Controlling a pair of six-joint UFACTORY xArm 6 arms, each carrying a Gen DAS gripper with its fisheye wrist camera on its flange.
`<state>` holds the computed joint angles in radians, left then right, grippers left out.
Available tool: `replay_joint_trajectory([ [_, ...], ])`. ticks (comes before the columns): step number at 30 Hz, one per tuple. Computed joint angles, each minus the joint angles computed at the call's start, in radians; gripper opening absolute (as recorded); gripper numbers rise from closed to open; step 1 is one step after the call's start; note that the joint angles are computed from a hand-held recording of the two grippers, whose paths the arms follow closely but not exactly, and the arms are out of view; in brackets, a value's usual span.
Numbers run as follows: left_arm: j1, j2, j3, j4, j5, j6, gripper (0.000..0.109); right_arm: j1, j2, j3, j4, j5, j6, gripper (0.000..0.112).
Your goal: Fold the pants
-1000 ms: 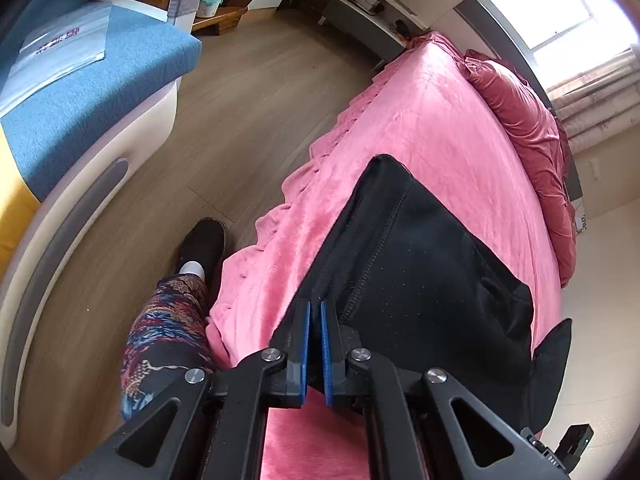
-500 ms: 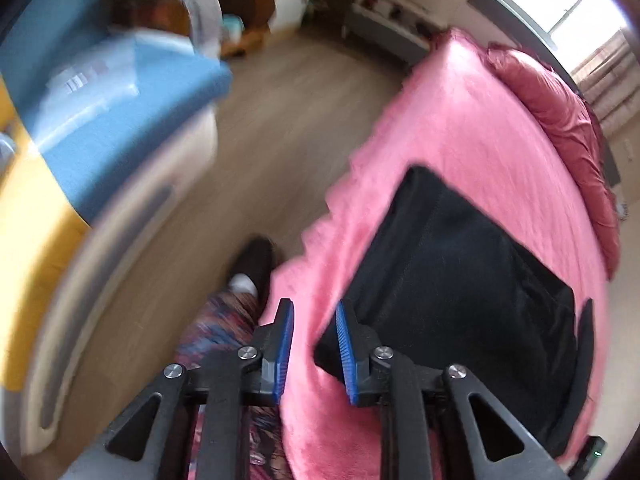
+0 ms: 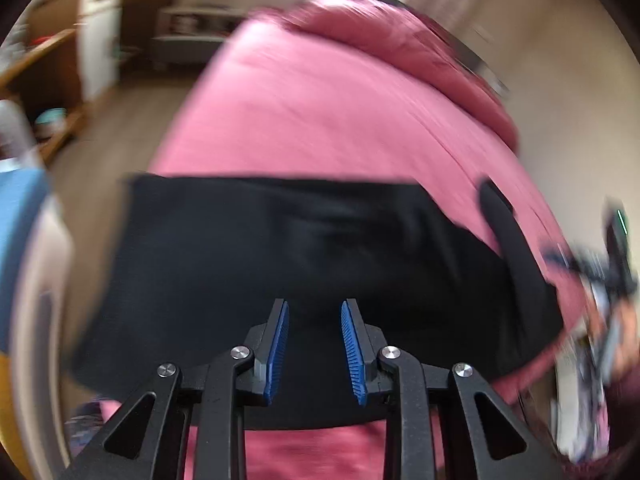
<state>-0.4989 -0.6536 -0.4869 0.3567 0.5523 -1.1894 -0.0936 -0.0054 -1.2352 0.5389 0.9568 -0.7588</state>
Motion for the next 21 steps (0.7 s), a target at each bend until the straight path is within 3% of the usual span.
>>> replay_joint_trajectory([
  [2,-0.019,0.086,-0.031,-0.051,-0.054,0.073,0.027,0.048,0.091,-0.088,-0.033,-0.059,0.066,0.049],
  [4,-0.038,0.147,-0.062,-0.087,-0.063,0.135,0.027,0.099,0.198,-0.197,-0.111,-0.091,0.170,0.048],
  [7,-0.065,0.190,-0.085,-0.119,-0.062,0.177,0.027,0.165,0.355,-0.350,-0.329,-0.156,0.362,0.049],
  [11,-0.062,0.184,-0.077,-0.153,-0.057,0.204,0.027,0.198,0.567,-0.600,-0.592,-0.013,0.539,0.049],
  [12,-0.061,0.196,-0.087,-0.156,-0.057,0.207,0.027,0.202,0.586,-0.618,-0.619,-0.016,0.545,0.039],
  [13,-0.061,0.193,-0.083,-0.157,-0.057,0.209,0.027,0.200,0.579,-0.603,-0.618,-0.038,0.527,0.034],
  [14,-0.061,0.203,-0.090,-0.156,-0.061,0.209,0.027,0.197,0.563,-0.580,-0.615,-0.057,0.518,0.021],
  [15,-0.069,0.197,-0.092,-0.159,-0.052,0.207,0.027,0.190,0.529,-0.534,-0.612,-0.095,0.501,0.019],
  [21,-0.071,0.259,-0.131,-0.200,-0.079,0.281,0.027,0.056,0.374,-0.425,-0.337,-0.155,0.360,0.017],
])
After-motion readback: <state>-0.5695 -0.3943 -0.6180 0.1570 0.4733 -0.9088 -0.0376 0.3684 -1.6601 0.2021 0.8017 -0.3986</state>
